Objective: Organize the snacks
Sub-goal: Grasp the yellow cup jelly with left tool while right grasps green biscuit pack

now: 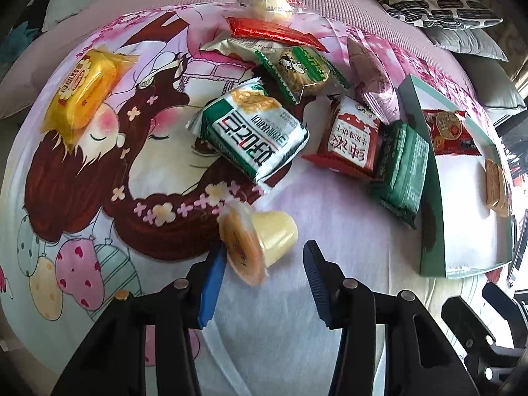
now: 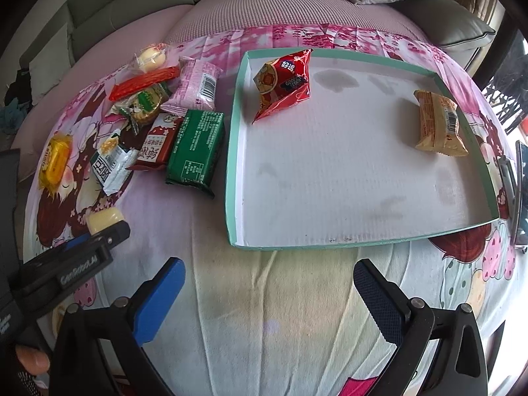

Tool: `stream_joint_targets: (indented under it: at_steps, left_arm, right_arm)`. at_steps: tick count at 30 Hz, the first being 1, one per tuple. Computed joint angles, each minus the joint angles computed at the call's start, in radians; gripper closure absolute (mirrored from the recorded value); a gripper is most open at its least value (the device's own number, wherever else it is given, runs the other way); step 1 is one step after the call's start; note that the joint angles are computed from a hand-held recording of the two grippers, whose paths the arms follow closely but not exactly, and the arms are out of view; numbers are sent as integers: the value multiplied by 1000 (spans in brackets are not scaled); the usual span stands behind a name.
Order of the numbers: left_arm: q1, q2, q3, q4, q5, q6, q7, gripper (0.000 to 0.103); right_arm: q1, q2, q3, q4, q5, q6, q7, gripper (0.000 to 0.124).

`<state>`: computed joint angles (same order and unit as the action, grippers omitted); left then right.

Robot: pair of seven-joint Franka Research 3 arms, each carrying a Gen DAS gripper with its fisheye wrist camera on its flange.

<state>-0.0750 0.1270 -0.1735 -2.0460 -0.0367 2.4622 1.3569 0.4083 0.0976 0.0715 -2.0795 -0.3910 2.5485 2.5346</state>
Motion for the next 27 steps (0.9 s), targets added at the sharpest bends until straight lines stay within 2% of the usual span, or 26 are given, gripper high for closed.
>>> stream_joint_targets:
  at_steps: [5,13,21,27]
  left_arm:
    - [0,38,-5,45,4,3,0,53]
    - [31,97,-13,114,-81,13,5,53]
    - [16,149,-9,176,-10,2,-38,53]
    - [2,163,-9,188,48,0,-83,55]
  right_arm:
    - [0,-11,-1,-3,-29,5,20,21]
    - [-7,-20,3,-4,-63,5,37,21]
    - [-7,-10,2,3,-61,9,28,21]
    - [-6,10,-2,39,-58,57,-16,21]
